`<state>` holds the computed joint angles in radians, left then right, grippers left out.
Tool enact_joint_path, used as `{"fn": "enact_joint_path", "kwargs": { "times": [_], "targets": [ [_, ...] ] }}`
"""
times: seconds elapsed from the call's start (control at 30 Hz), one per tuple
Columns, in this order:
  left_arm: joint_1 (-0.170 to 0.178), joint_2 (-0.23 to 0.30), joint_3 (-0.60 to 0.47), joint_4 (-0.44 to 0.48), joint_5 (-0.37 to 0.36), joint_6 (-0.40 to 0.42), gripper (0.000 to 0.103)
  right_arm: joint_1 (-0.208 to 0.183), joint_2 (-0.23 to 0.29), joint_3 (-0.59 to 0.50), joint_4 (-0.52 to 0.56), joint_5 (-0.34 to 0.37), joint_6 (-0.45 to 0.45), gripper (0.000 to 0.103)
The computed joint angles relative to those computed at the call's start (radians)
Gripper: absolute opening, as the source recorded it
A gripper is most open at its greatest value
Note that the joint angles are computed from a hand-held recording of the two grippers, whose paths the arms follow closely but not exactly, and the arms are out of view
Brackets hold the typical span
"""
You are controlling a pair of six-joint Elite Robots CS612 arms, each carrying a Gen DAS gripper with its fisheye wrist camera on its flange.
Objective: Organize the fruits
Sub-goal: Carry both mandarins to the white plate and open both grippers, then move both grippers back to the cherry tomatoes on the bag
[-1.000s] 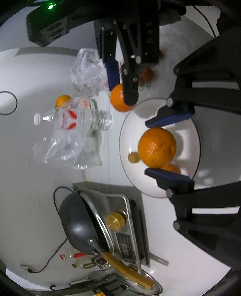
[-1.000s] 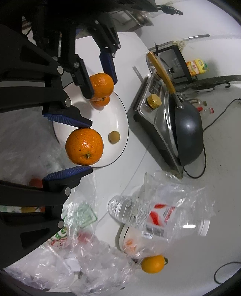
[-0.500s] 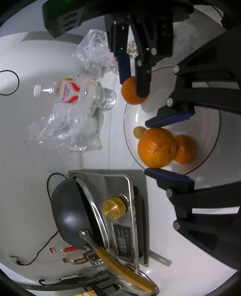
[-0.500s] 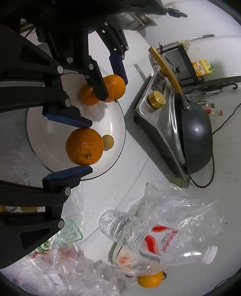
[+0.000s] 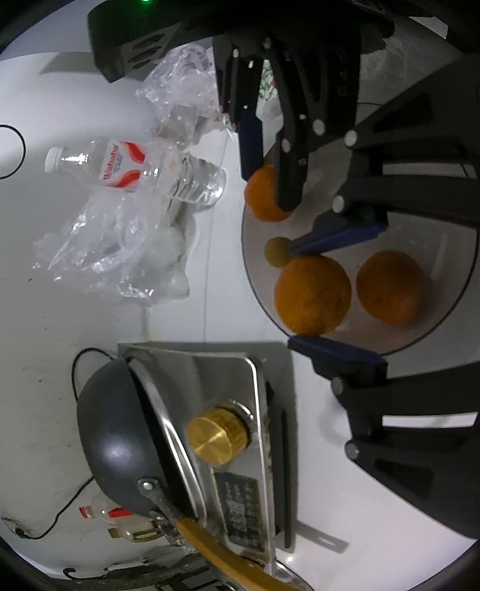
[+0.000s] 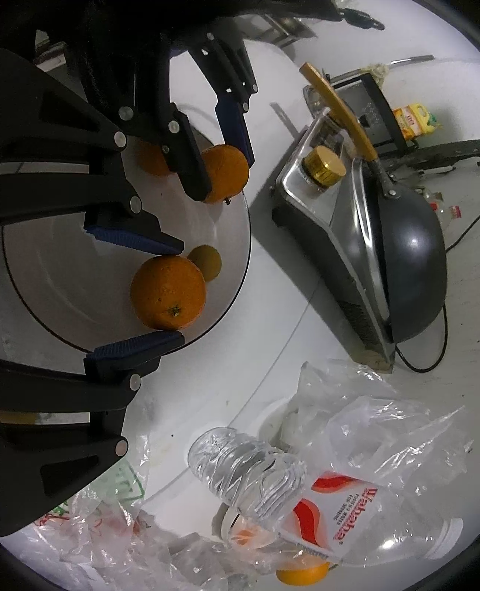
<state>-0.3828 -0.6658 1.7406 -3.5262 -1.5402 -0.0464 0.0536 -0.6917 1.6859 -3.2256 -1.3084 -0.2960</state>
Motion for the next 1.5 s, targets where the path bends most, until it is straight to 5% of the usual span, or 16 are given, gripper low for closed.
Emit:
{"fn": "enact_joint_path", "kwargs": {
  "times": [0.23, 0.87, 1.1, 1.5],
  "targets": [
    [0.003, 0.007, -0.013, 0.024, -0.013, -0.01, 0.047, 0.006, 0.011, -0.016, 0.0, -0.017, 0.005, 0.046],
    [-0.016, -0.038, 0.07, -0.094, 0.034, -0.011, 0.053, -0.002, -0.05, 0.085, -0.106, -0.038, 0.012, 0.048],
    [-0.033, -0.059, 0.11, -0.137, 0.047, -0.013, 0.064, -0.016, -0.08, 0.143, -0.163, -0.036, 0.023, 0.048],
    [-0.081, -0.094, 0.169, -0.174, 0.076, 0.001, 0.064, -0.059, -0.117, 0.236, -0.251, -0.015, 0.046, 0.048]
  ]
}}
